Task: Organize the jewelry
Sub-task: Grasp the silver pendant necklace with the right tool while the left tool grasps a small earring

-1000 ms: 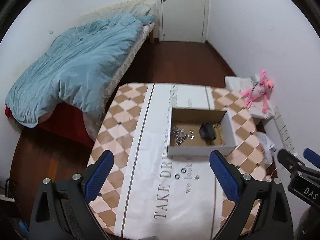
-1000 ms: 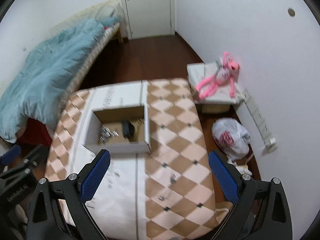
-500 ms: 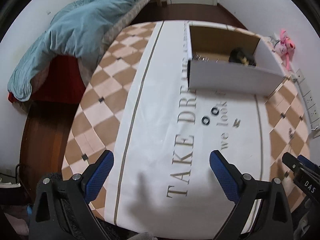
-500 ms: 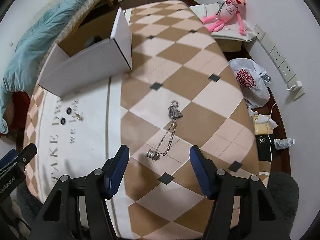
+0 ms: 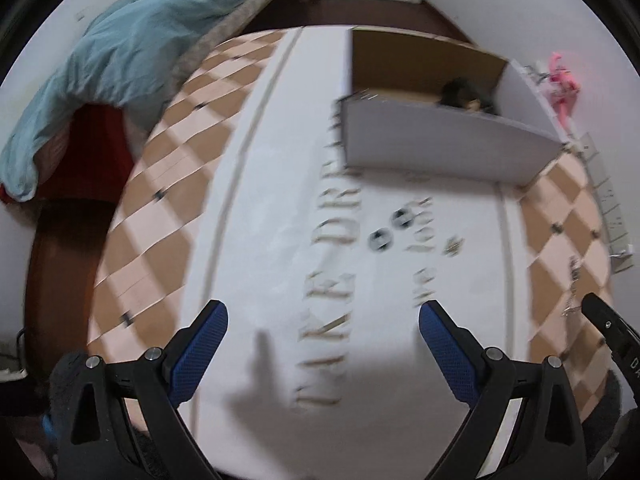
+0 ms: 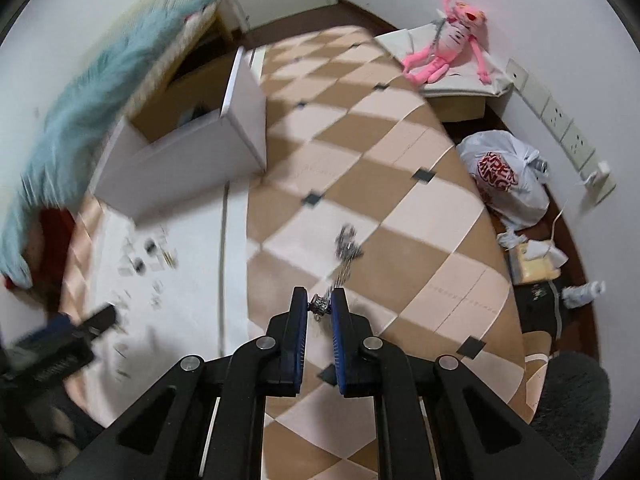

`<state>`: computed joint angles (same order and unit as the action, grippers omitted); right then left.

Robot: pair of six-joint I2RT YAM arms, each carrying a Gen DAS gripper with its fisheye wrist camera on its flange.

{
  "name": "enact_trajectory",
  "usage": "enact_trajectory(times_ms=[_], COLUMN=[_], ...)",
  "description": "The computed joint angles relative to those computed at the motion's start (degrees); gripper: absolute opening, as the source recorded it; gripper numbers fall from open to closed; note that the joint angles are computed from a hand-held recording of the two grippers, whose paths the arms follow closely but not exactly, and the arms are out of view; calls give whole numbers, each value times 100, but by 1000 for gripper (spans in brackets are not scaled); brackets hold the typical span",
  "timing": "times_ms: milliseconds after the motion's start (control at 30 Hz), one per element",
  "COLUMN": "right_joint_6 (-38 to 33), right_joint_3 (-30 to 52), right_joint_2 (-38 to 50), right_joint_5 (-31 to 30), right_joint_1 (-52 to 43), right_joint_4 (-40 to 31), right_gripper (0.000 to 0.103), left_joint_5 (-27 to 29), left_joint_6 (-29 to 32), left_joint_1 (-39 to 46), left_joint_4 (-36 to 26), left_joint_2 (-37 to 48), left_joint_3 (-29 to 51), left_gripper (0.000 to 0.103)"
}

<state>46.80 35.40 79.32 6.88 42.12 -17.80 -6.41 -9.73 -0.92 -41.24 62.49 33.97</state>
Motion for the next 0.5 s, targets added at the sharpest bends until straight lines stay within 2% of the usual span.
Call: enact_trajectory(times_ms=[100,167,233,367,433,467,500], right_joint_6=[-44,-55,-65,-147,-174,-182,-197], right_joint_3=[80,126,150,142,137,134,126], right_joint_2=[-30,5,16,39,48,61,66], right_joint_5=[-115,-126,-121,-187,-213,-233,-257], right_joint_1=[-200,-268,-318,-454,-494,-524,-557], right_joint_4=[-54,-81,-96,-39,-25,-8,8], right_gripper=[12,12,12,12,12,12,12], left_joint_5=[379,450,435,294,231,227,235], left_joint_6=[-155,-241,-311,-448,-474,-467,-464], left_joint_1=[-237,-429,-611,-982,-1137,-1177,-1243], left_joint_4=[324,529,633,873,931,957,991], left_joint_2=[461,710,899,1206,1319,1391,1489], left_joint_3=[129,183,244,325,365,385,411], left_gripper=[97,93,83,78,60,55,42])
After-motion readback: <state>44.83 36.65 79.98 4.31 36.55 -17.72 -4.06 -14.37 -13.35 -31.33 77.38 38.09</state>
